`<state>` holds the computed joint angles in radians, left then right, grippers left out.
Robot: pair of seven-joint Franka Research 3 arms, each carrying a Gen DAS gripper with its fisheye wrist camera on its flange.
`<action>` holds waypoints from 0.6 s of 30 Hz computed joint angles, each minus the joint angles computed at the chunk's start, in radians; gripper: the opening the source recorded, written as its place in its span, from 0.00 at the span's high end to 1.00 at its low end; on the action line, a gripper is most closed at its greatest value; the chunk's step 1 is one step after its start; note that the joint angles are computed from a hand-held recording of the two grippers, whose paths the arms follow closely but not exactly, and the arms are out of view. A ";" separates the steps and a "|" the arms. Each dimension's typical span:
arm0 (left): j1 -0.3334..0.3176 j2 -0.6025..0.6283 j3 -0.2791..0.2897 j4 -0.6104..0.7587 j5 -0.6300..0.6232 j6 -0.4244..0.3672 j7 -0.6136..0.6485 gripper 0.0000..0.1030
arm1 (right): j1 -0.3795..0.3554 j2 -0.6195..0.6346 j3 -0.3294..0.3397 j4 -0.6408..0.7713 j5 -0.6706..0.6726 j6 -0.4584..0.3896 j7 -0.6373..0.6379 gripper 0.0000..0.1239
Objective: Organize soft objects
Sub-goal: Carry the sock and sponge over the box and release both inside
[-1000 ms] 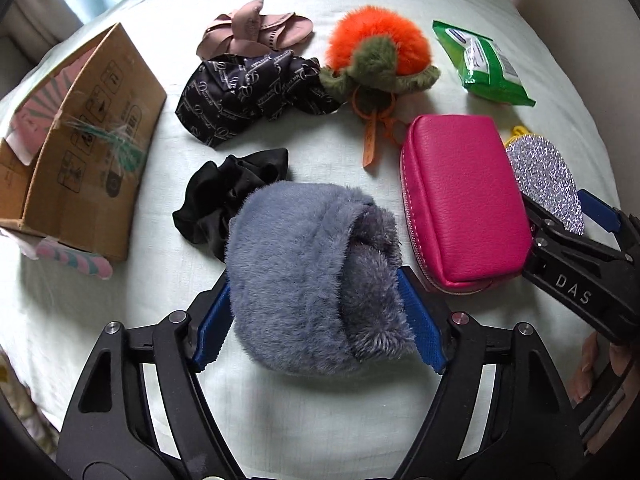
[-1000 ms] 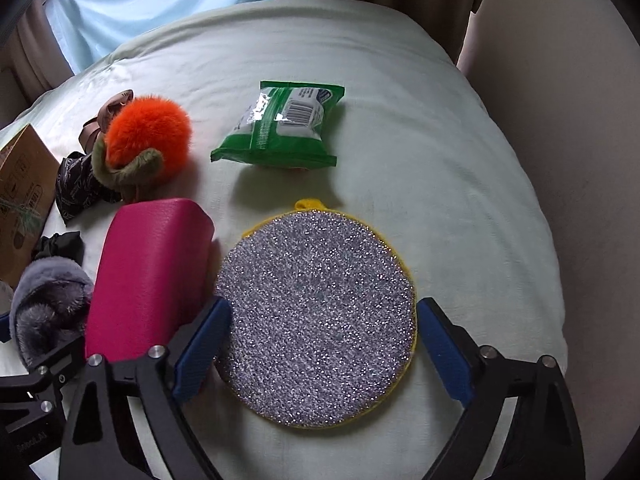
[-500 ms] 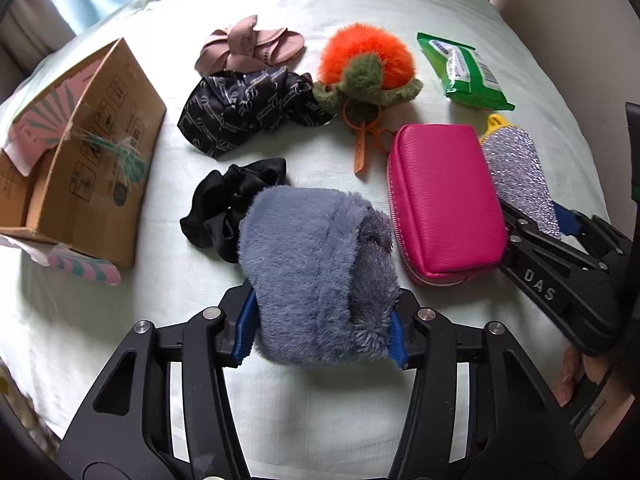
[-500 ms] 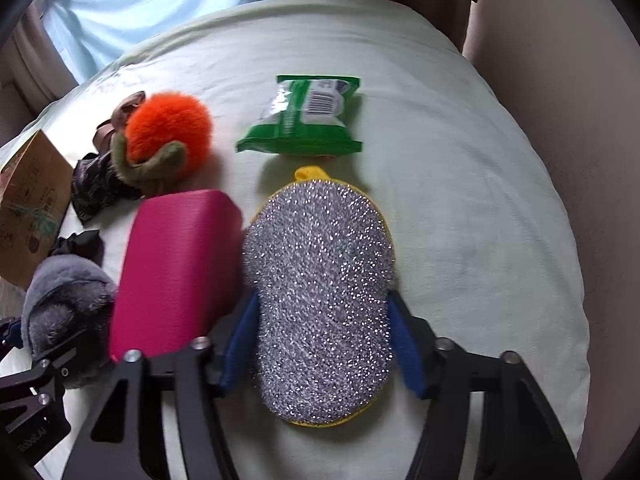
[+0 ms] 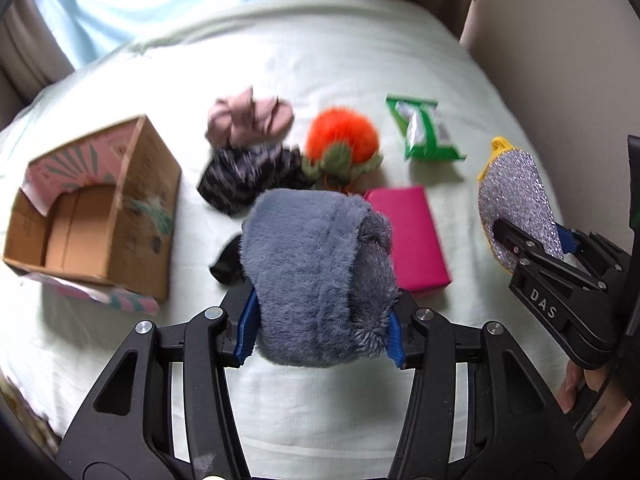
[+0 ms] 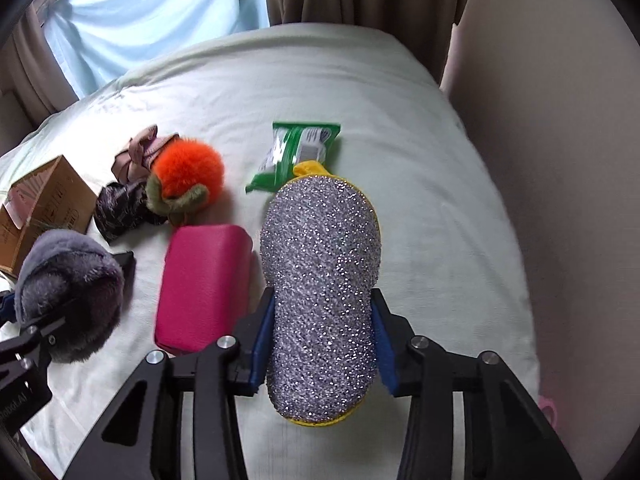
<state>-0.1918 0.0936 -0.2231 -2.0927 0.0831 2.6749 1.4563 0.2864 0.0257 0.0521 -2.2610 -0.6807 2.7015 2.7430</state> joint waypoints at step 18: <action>0.075 -0.184 0.106 0.160 -0.291 -0.074 0.259 0.55 | 0.030 -0.124 0.156 0.333 0.026 -0.340 -0.067 0.68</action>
<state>-0.1169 -0.0907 -0.1173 -1.9324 -0.2079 2.6012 1.7153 0.3166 -0.0981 0.2084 -1.9275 -0.6552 2.3614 2.6756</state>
